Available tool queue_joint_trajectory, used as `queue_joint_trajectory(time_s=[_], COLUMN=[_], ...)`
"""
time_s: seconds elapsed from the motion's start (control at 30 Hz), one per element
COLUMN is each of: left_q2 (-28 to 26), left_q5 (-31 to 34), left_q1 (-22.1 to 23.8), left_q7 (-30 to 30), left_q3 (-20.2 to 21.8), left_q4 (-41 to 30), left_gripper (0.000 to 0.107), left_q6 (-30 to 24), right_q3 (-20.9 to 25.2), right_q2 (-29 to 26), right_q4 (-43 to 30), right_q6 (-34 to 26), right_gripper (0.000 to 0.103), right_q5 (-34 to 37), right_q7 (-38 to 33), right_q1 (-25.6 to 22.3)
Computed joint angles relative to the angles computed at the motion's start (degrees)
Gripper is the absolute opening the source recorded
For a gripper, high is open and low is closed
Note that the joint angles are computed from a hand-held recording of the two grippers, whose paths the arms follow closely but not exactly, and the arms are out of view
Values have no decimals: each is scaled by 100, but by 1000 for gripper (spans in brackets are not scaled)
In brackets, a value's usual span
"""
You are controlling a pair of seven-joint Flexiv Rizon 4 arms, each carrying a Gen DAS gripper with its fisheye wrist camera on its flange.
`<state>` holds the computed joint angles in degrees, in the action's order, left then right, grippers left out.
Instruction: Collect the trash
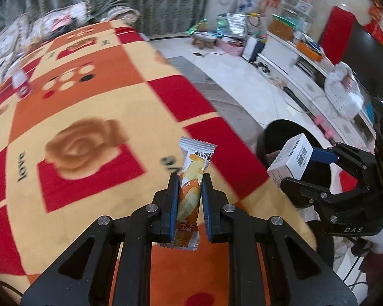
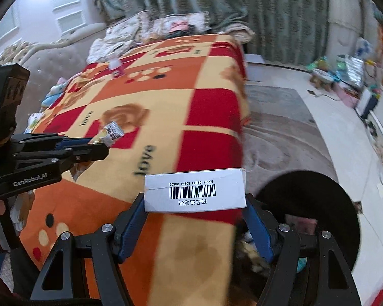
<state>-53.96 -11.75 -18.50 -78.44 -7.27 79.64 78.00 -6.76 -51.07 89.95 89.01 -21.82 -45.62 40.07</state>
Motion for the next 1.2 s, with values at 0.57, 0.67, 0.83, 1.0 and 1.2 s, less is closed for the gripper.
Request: queue_joint_trajectory(time_s=[0.57,0.67,0.83,1.0,1.2], left_q2=[-860,-1116,-1461,-1591,-1314], left_q5=[-264,-469,-773,-902,-814], left_q1=[-440,-476,-536,-574,-606], left_q7=[347,354,336,402,477], left_q3=[-434,-550,-710,-748,-612], left_q4=[-1702,-2151,-2713,-2916,-2370], left_gripper=[15,15,16,45,53], left_q6=[-1183,-1514,-1831,-1965,-1341], right_q3=[-1044,-1029,-1051,-1083,-1339], right_q2=[523,516,500,444,481], right_q4=[1503,1576,1654,1664,1799], right_q6=[505,502,551,707,735], right_gripper=[72,72,73,83,83], right_q5=[646,719,836,938,1125], right_q7=[441,464,525,505,605], right_q1=[423,371,344,375,671])
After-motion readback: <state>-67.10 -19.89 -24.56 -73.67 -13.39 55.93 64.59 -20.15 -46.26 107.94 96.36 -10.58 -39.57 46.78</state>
